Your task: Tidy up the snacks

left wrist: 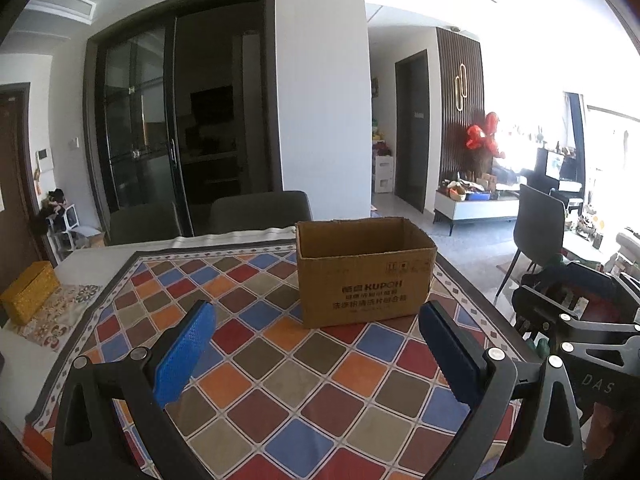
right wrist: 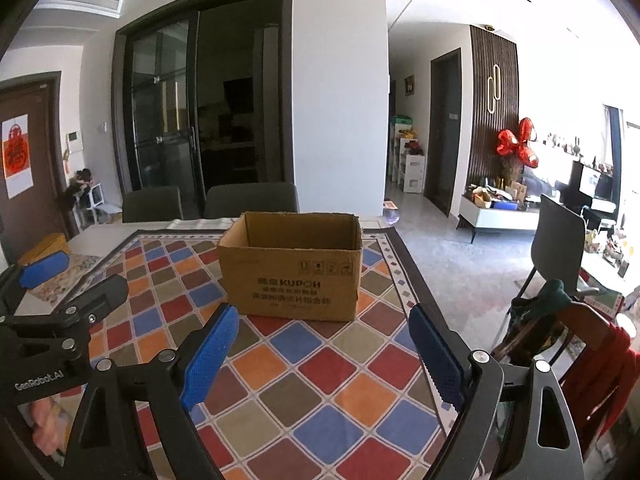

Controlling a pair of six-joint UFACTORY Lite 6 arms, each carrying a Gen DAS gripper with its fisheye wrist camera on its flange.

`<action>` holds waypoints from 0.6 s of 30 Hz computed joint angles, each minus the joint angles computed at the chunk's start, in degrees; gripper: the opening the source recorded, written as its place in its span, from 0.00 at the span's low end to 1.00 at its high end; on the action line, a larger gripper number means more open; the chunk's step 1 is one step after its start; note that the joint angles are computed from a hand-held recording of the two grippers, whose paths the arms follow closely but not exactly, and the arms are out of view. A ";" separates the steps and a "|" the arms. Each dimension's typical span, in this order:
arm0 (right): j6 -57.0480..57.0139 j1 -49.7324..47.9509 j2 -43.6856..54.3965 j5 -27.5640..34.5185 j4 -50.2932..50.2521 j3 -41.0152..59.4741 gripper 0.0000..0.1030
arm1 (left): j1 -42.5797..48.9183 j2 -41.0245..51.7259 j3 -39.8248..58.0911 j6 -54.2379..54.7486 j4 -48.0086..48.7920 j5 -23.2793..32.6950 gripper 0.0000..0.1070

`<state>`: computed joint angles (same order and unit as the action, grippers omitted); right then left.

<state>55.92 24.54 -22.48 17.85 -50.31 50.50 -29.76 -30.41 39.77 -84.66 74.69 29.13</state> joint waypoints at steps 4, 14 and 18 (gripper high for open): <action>1.71 1.06 -2.48 0.76 -1.87 -1.95 0.85 | -1.80 -2.38 -1.15 0.79 -0.97 1.18 0.96; 0.17 1.49 -4.68 0.78 -0.06 -3.43 0.85 | -4.27 -5.51 -3.08 -1.16 0.82 3.87 0.96; -0.75 1.47 -5.59 1.09 0.58 -3.80 0.85 | -4.21 -5.88 -3.27 -1.49 1.38 3.72 0.96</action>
